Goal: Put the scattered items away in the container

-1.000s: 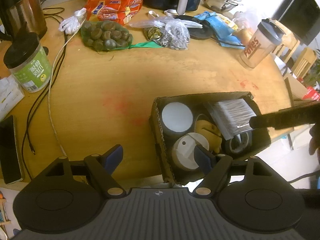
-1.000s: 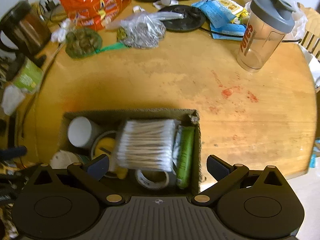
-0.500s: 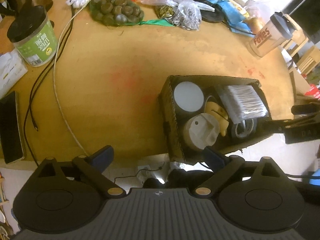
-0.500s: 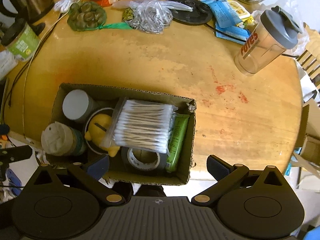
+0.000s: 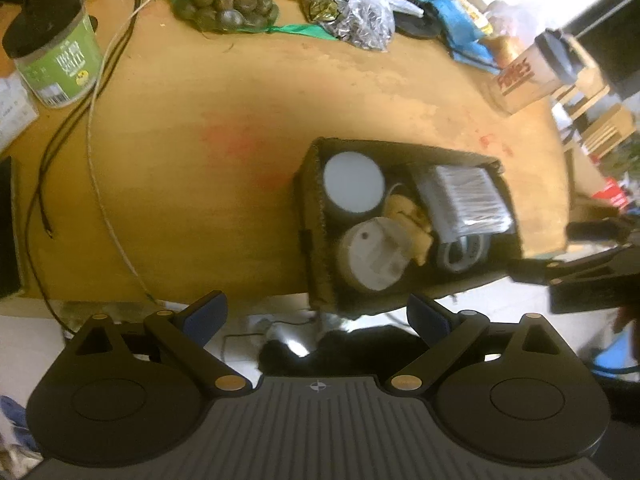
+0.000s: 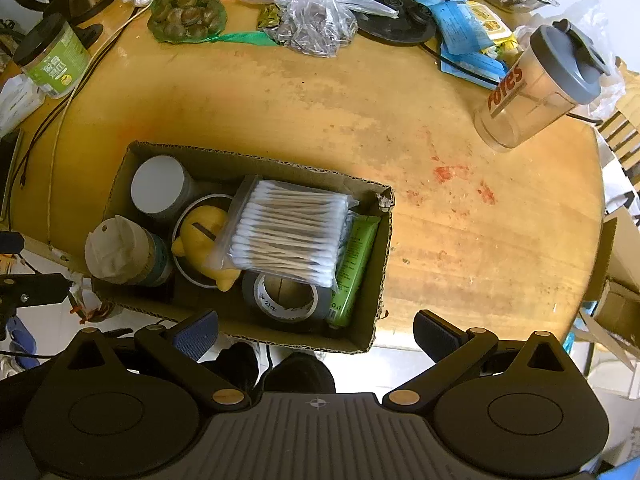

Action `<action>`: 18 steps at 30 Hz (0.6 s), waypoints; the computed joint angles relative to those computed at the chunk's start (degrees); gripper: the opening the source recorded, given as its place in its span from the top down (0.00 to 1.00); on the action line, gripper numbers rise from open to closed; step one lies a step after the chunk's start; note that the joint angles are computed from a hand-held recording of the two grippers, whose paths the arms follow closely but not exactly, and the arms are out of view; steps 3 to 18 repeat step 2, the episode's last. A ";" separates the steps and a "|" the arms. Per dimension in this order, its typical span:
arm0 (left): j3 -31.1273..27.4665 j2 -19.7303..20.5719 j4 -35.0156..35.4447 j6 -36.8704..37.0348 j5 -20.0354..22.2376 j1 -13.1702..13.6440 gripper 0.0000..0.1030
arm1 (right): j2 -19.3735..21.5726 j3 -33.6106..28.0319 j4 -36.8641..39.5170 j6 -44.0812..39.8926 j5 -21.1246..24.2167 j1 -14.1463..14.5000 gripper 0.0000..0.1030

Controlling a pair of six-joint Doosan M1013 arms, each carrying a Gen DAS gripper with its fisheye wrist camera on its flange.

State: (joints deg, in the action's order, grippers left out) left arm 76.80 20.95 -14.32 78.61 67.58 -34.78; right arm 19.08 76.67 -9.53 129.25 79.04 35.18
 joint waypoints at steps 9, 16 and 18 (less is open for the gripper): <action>-0.20 0.05 0.52 -1.34 0.00 -0.27 0.04 | -0.12 0.28 0.34 -1.00 -0.46 -0.16 0.00; -0.20 0.05 0.52 -1.34 0.00 -0.27 0.04 | -0.12 0.28 0.34 -1.00 -0.46 -0.16 0.00; -0.20 0.05 0.52 -1.34 0.00 -0.27 0.04 | -0.12 0.28 0.34 -1.00 -0.46 -0.16 0.00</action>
